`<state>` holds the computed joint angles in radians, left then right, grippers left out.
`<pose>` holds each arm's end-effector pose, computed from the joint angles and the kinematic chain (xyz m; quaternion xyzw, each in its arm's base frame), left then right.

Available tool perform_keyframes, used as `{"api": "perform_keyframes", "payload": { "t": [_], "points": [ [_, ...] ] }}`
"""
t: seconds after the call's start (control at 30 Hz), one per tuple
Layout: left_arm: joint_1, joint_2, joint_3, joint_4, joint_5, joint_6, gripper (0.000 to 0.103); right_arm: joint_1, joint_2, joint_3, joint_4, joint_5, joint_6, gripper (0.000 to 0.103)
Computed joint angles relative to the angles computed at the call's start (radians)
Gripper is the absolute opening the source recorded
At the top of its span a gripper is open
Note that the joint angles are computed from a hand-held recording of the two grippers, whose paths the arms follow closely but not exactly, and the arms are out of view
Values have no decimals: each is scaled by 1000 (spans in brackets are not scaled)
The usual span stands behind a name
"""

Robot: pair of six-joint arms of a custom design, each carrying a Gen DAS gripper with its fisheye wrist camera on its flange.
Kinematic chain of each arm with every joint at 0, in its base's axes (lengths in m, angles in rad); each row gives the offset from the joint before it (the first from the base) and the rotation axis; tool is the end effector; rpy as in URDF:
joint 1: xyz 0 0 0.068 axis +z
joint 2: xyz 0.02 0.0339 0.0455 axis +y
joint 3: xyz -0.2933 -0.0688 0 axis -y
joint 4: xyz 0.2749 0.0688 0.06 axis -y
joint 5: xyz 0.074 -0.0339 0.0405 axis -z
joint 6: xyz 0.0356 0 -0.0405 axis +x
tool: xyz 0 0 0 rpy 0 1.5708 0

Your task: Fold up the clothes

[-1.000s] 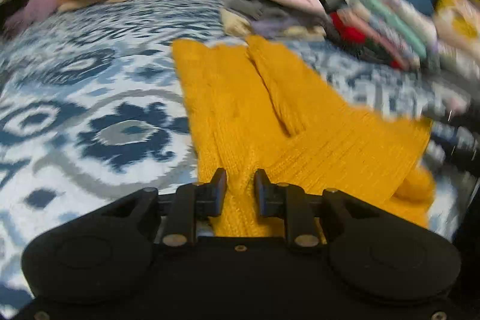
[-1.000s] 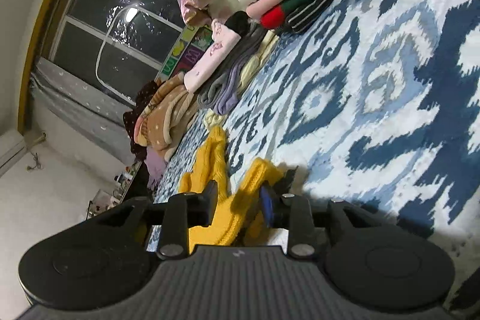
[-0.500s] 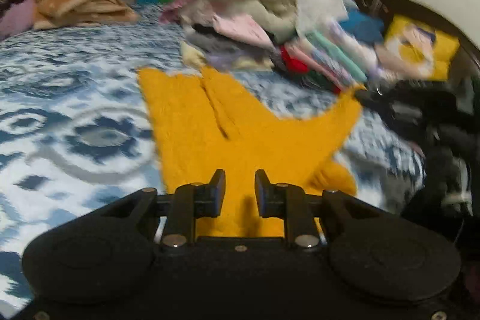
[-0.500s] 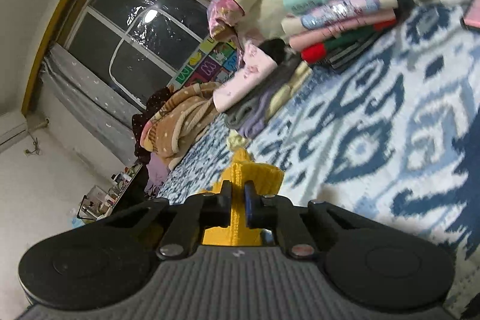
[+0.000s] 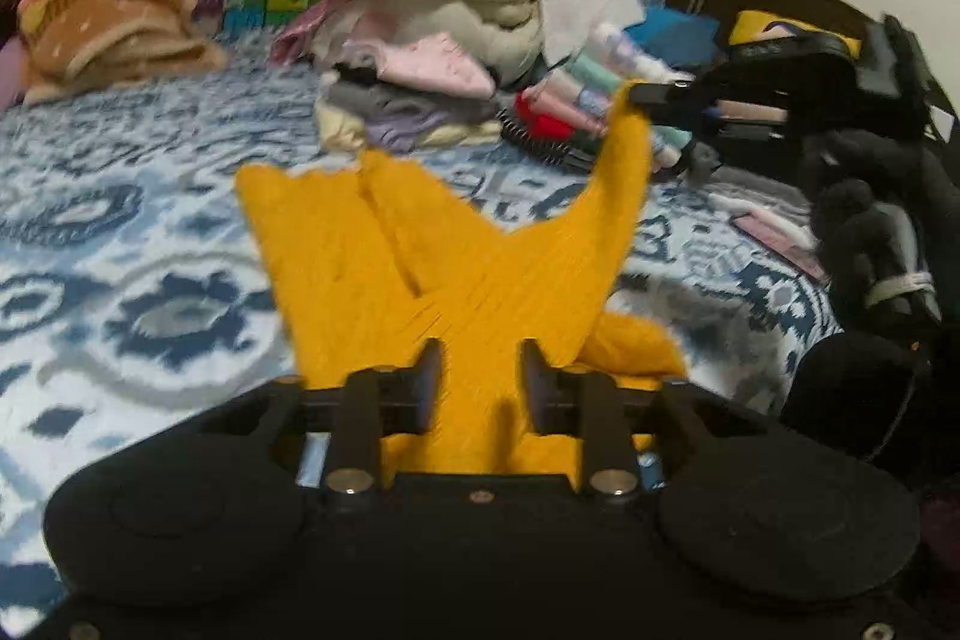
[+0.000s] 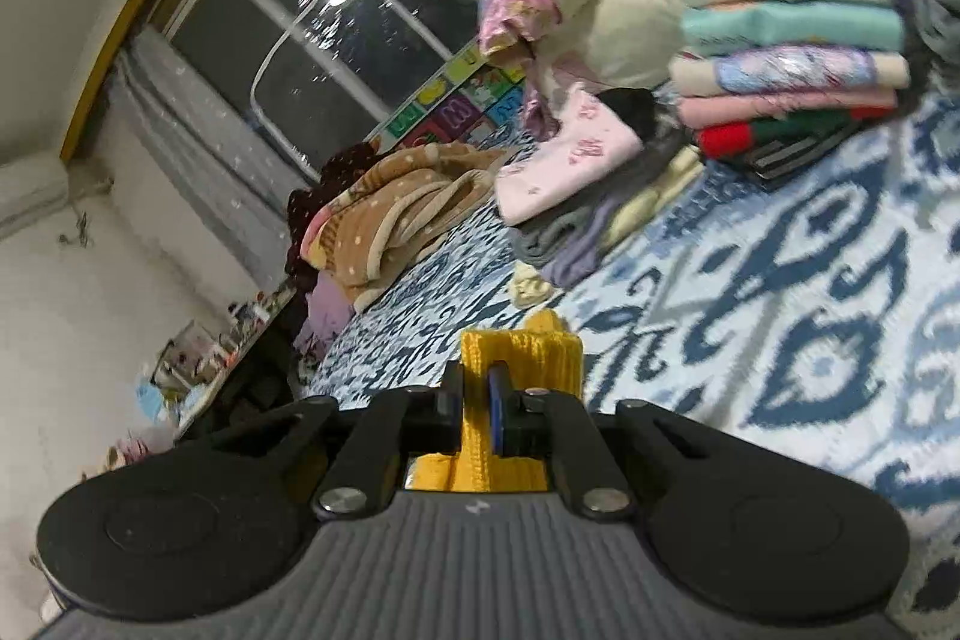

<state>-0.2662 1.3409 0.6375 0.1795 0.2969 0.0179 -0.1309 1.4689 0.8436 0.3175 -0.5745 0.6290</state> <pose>0.2820 -0.0877 0.2130 0.1945 0.8375 -0.1883 0.4747 0.3467 -0.0261 0.2615 0.1318 0.7809 0.3612 0.4923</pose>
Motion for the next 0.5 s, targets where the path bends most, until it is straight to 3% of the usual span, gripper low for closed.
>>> {"api": "perform_keyframes", "payload": {
  "t": [0.13, 0.33, 0.5],
  "points": [
    [-66, 70, 19, -13, -86, 107, 40, 48, 36, 100, -83, 28, -43, 10],
    [-26, 87, 18, -22, -45, 127, 40, 124, 125, 276, -198, 66, -97, 10],
    [32, 84, 30, -64, 36, 68, 29, 183, 220, 437, -291, 81, -150, 10]
  ]
}}
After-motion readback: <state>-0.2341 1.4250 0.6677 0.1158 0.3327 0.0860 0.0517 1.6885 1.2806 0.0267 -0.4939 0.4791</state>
